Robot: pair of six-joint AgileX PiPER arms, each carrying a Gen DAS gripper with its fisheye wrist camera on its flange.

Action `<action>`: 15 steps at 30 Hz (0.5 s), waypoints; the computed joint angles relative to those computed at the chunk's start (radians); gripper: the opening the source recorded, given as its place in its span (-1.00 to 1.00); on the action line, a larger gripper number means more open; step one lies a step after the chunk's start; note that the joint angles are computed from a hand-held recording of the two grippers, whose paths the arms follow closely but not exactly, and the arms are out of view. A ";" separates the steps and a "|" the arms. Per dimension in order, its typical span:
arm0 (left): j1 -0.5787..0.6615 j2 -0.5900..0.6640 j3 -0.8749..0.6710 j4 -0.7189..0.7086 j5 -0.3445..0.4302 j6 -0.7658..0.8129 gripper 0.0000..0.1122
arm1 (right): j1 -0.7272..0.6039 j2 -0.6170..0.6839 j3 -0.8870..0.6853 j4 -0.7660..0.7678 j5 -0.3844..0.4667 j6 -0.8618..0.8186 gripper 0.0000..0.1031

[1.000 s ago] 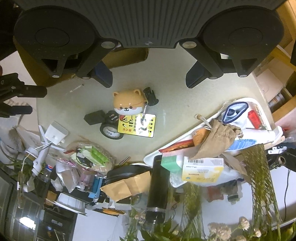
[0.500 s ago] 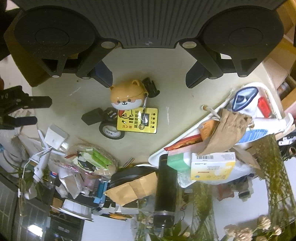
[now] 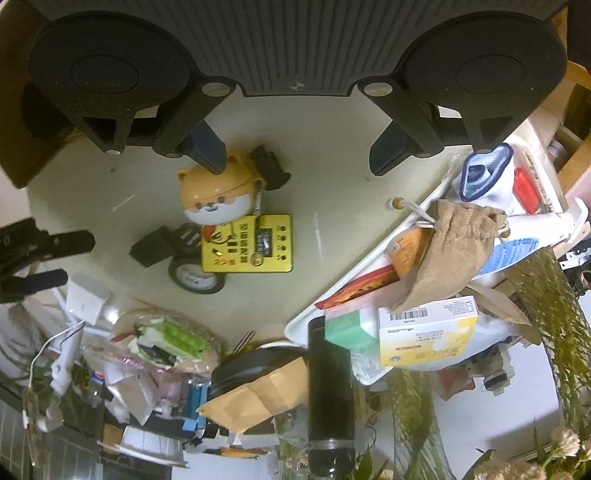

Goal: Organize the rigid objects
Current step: 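Move the left tool toward the small black item beside the dog-face container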

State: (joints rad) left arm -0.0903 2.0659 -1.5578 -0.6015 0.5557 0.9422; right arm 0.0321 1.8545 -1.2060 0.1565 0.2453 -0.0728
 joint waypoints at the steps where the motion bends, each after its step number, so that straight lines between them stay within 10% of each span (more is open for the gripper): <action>1: 0.001 0.013 -0.019 0.015 0.010 -0.016 0.41 | -0.002 0.008 -0.011 -0.001 0.008 -0.002 0.88; 15: -0.008 0.210 -0.326 0.169 0.253 -0.244 -0.10 | -0.022 0.077 -0.117 0.029 0.050 -0.055 0.88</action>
